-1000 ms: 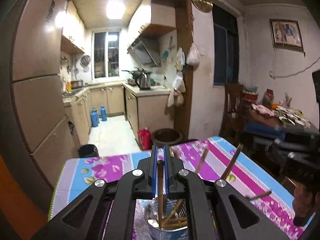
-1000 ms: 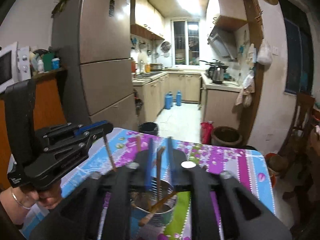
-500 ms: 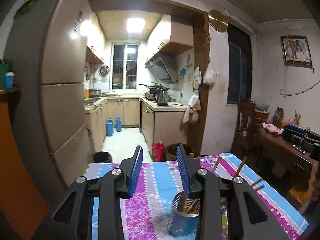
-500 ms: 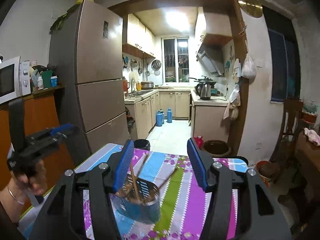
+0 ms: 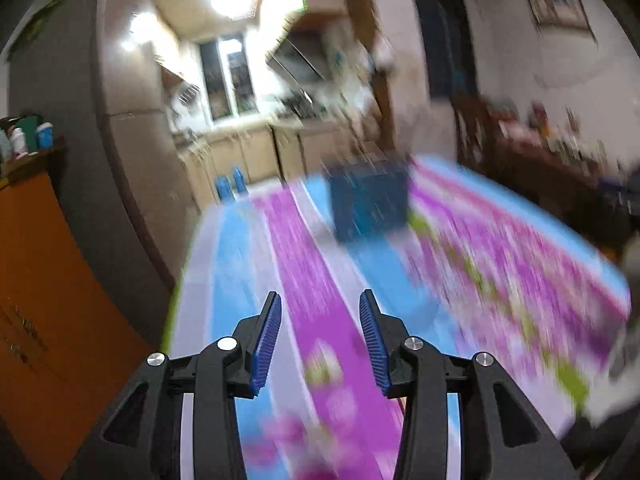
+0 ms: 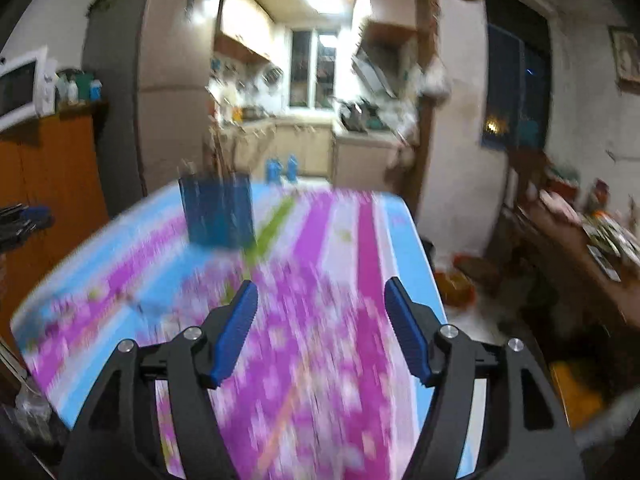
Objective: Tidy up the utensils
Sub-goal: 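Move both open tools back down over the remaining chopsticks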
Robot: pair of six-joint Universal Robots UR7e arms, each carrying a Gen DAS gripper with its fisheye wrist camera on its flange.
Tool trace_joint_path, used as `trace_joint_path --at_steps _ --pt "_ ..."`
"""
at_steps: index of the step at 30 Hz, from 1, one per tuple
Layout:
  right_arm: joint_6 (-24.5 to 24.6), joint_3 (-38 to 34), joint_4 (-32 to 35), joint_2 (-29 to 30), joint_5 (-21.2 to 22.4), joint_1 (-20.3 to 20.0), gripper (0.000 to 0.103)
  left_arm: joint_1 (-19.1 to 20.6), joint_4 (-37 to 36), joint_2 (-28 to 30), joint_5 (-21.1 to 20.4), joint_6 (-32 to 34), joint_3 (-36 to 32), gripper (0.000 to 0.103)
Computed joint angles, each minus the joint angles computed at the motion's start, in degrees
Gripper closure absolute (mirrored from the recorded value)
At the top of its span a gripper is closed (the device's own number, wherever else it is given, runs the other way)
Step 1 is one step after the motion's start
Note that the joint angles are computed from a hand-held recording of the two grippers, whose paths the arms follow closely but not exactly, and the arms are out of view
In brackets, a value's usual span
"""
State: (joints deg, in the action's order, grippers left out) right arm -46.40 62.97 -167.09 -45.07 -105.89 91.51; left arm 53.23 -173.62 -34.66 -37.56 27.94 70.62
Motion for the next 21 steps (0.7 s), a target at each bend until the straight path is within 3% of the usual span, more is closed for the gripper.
trace_joint_path --at_steps 3,7,9,14,15,21 --pt "0.8 10.9 -5.2 -4.5 -2.7 -1.3 0.044 -1.5 -1.0 -2.6 2.4 -4.3 11.7 0.061" --pt "1.4 22.6 -8.0 -8.6 -1.0 -2.7 0.067 -3.1 -5.0 -3.3 5.4 -12.5 21.3 0.061" --pt "0.5 25.9 -11.2 -8.6 -0.3 -2.8 0.07 -3.9 -9.8 -1.7 8.0 -12.6 22.8 0.061" --pt "2.7 26.8 -15.5 -6.2 0.8 -3.6 0.07 -3.4 -9.4 -0.4 8.6 -20.5 22.0 0.061" --pt "3.1 26.2 -16.1 -5.5 0.3 -3.7 0.074 -3.2 -9.6 0.2 9.6 -21.1 21.6 0.061" --pt "1.1 25.7 -21.3 -3.2 -0.7 -3.5 0.083 -3.2 -14.1 2.2 11.6 -17.9 20.5 0.061"
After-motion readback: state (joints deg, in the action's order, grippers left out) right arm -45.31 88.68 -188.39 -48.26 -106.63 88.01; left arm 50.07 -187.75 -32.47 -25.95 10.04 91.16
